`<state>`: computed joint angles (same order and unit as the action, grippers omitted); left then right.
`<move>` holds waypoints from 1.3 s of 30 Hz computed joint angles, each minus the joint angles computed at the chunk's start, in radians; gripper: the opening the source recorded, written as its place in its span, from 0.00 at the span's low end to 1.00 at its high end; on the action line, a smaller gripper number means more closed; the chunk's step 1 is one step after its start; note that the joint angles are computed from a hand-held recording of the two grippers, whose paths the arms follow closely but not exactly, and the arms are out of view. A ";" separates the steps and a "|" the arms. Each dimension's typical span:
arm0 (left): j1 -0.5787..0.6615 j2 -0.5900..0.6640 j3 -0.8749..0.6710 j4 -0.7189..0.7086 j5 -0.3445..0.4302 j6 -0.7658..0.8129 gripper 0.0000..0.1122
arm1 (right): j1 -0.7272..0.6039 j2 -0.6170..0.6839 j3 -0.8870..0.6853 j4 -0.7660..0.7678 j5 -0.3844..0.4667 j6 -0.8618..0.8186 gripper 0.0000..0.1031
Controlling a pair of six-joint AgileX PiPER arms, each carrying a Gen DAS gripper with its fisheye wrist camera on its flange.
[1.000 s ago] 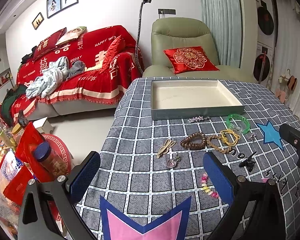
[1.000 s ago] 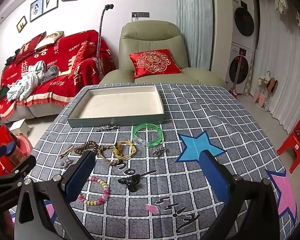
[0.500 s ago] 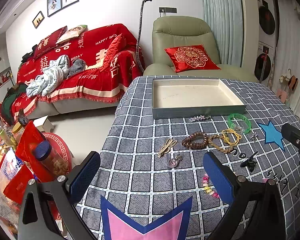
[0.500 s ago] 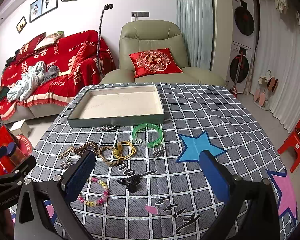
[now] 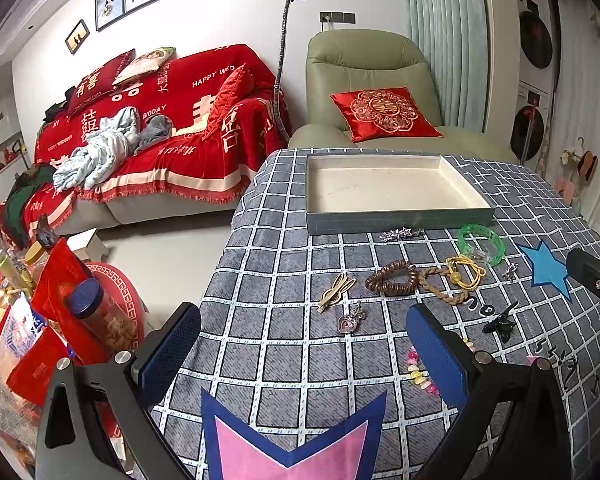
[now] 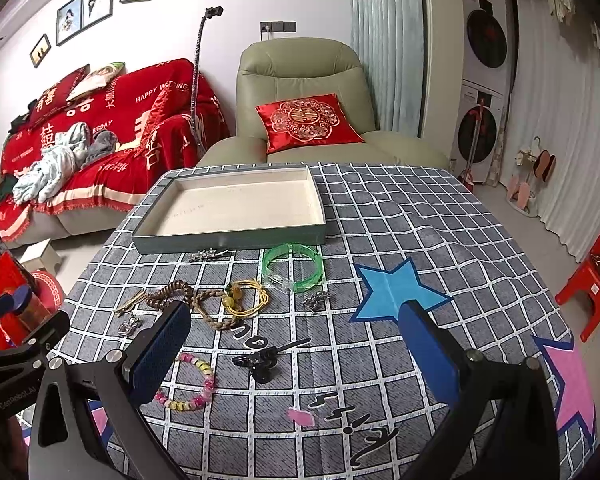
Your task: Organize jewelry
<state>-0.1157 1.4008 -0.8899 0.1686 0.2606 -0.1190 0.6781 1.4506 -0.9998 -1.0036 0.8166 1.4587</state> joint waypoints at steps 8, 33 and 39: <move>-0.001 0.005 -0.004 0.005 0.003 -0.006 0.92 | 0.000 -0.001 0.002 0.002 -0.002 0.001 1.00; -0.014 0.022 -0.022 0.038 0.019 -0.039 0.92 | -0.007 -0.001 0.022 -0.007 -0.018 0.024 1.00; -0.012 0.024 -0.024 0.028 0.023 -0.026 0.92 | -0.009 0.001 0.023 -0.006 -0.023 0.025 1.00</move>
